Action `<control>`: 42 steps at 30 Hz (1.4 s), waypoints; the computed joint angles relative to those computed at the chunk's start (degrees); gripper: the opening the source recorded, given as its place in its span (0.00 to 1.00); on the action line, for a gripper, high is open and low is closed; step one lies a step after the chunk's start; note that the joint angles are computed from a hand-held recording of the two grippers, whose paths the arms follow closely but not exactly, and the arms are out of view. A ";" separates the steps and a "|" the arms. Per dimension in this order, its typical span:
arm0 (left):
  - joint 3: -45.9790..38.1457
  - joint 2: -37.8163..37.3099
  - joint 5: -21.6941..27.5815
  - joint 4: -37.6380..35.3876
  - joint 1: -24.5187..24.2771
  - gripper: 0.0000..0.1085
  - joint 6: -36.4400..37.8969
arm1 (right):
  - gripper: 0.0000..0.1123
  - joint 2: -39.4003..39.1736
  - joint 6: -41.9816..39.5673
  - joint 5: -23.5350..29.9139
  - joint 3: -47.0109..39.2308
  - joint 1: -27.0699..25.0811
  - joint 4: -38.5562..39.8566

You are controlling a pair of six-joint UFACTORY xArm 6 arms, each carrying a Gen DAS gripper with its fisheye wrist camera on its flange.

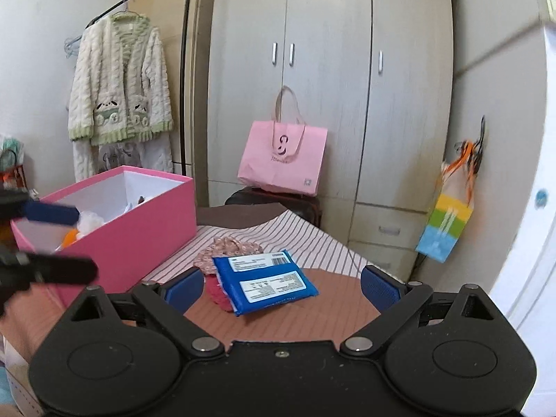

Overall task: Organize soft objects
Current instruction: 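Move both grippers back toward the blue wipes packet on the bed, then grasp the blue wipes packet with the left gripper and lift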

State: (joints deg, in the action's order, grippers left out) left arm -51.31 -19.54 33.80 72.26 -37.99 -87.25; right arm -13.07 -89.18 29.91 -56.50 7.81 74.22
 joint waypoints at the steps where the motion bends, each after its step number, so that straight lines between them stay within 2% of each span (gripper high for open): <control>1: -0.84 1.76 -1.44 0.31 0.96 0.86 -0.93 | 0.88 1.94 -0.49 2.82 -1.81 -1.24 0.87; 3: -2.16 4.61 -3.52 2.26 2.55 0.86 -4.83 | 0.88 6.26 0.90 9.42 -5.94 -3.64 0.63; 6: -4.82 9.11 -3.85 6.36 3.84 0.83 -10.25 | 0.85 13.41 2.40 17.46 -12.75 -6.03 -0.62; 8: -6.63 11.79 -4.02 7.81 4.81 0.78 -14.21 | 0.83 18.23 4.07 19.98 -17.54 -6.22 -2.76; 11: -8.84 15.08 -4.16 10.07 6.55 0.78 -22.73 | 0.82 25.32 7.00 23.97 -25.15 -6.29 -5.28; 12: -9.60 16.09 -3.79 10.10 6.83 0.75 -23.55 | 0.82 27.51 7.91 24.52 -27.45 -6.15 -5.60; 13: -10.44 17.22 -2.64 10.01 6.75 0.69 -23.78 | 0.82 29.86 9.41 25.31 -30.03 -6.04 -6.24; 15: -11.67 18.83 -0.90 10.59 6.44 0.65 -24.26 | 0.82 34.80 13.02 27.97 -35.83 -6.02 -8.19; 19: -13.23 21.41 -3.50 10.08 7.45 0.54 -26.50 | 0.81 42.81 16.46 32.01 -45.35 -5.77 -9.98; 26: -14.97 24.14 -2.41 8.97 7.09 0.47 -26.11 | 0.81 53.91 22.37 39.52 -60.24 -6.28 -12.05; 28: -15.24 24.65 -3.71 8.20 7.52 0.38 -25.38 | 0.79 55.38 22.59 39.98 -62.10 -5.96 -13.44; 31: -15.58 25.52 -6.61 6.05 8.49 0.31 -24.16 | 0.75 57.82 23.28 42.10 -65.23 -6.16 -14.37; 34: -15.96 25.68 -4.82 5.98 7.71 0.28 -23.98 | 0.60 59.20 23.24 45.18 -66.72 -6.70 -14.46; 37: -16.86 26.25 -3.08 4.16 7.23 0.26 -21.89 | 0.47 57.75 21.15 46.79 -64.69 -7.47 -13.35; 42: -17.91 27.20 -0.85 3.04 6.33 0.25 -21.26 | 0.38 54.65 19.04 45.10 -59.48 -7.86 -12.53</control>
State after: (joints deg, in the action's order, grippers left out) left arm -69.21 7.66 32.95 75.30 -31.65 -108.51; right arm 41.58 -70.13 75.01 -115.97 -0.05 61.69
